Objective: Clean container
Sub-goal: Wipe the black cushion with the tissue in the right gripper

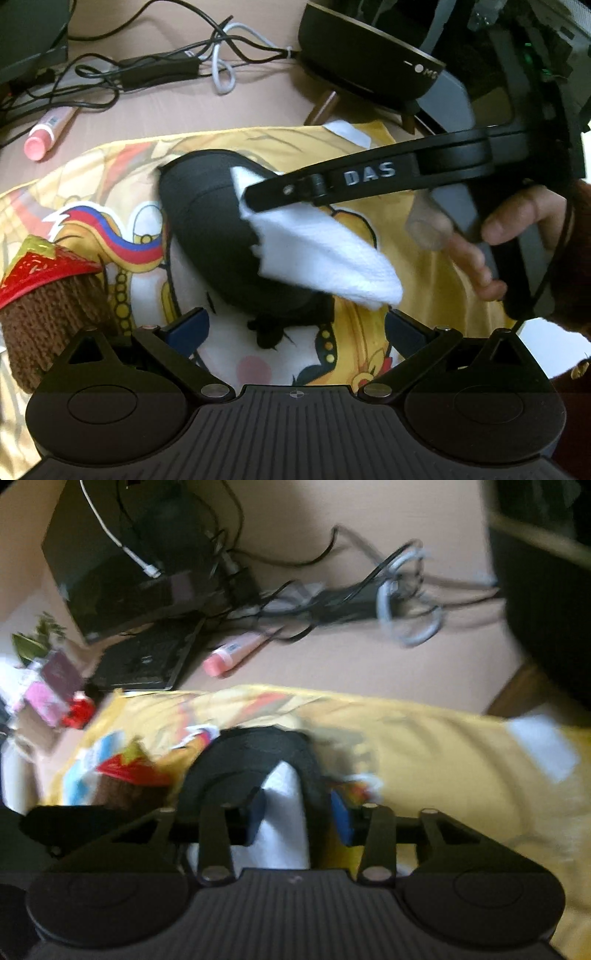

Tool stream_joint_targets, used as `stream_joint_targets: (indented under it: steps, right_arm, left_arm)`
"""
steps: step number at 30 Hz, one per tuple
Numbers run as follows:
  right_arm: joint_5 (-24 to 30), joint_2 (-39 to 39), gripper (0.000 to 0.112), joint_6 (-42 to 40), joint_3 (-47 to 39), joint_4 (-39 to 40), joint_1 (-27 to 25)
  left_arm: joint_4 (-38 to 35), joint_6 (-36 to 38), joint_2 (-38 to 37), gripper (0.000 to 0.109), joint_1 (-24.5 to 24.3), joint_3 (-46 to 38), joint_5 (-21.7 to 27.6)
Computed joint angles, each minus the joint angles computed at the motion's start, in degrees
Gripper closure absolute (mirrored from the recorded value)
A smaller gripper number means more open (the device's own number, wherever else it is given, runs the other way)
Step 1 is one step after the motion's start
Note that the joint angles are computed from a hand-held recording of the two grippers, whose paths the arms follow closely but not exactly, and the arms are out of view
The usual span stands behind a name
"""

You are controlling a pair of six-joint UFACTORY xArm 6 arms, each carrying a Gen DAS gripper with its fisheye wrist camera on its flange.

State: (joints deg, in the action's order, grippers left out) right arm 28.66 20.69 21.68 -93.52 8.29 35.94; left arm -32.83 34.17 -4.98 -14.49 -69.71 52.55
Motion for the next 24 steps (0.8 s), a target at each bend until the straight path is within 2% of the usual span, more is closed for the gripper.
stream_joint_targets:
  steps: [1,2,5,9,10,12,13,14,16,19,22,24]
  right_arm:
    - [-0.1,0.0,0.100,-0.5,0.2,1.9,0.0]
    - [-0.7,-0.6,0.104,-0.6,1.2,3.3,-0.1]
    - [-2.8,-5.4,0.105,1.5,6.6,4.5,-0.6]
    - [-2.6,-12.3,0.105,8.4,13.2,-4.4,-2.2]
    - [-2.1,-13.5,0.102,9.2,14.3,-6.0,-2.6]
    - [-0.1,-14.8,0.088,12.7,15.5,-11.9,-2.9]
    - [1.2,-15.4,0.071,14.5,15.9,-15.0,-2.9]
    - [2.2,-16.2,0.063,16.0,16.5,-18.3,-2.6]
    - [3.1,-18.6,0.062,16.6,18.3,-22.9,-1.5]
    - [3.8,-20.5,0.054,16.2,19.8,-25.2,0.4]
    - [4.8,-19.8,0.051,12.9,19.6,-24.5,2.5]
    - [5.7,-18.1,0.055,11.8,18.6,-23.0,3.2]
  left_arm:
    - [0.2,-0.1,0.0,0.006,0.1,-0.1,0.2]
    - [0.5,-0.4,0.0,0.006,0.1,-0.2,0.3]
    - [1.0,-0.9,-0.4,0.006,0.0,-0.5,0.5]
    - [-1.0,1.1,-1.9,0.006,0.1,0.0,1.6]
    - [-1.4,1.6,-2.4,0.006,0.1,0.4,1.8]
    - [-1.3,1.8,-3.3,0.006,0.0,1.0,1.9]
    - [-0.7,1.6,-4.0,0.006,-0.1,1.5,1.7]
    - [-0.1,1.5,-5.0,0.006,-0.1,2.2,1.3]
    - [0.0,2.2,-7.5,0.006,0.2,3.9,-0.3]
    - [0.4,1.8,-11.1,0.006,1.3,6.5,-4.6]
    - [3.5,-2.4,-13.2,0.006,2.5,8.8,-11.2]
    - [8.2,-7.6,-12.7,0.006,3.4,9.4,-14.3]
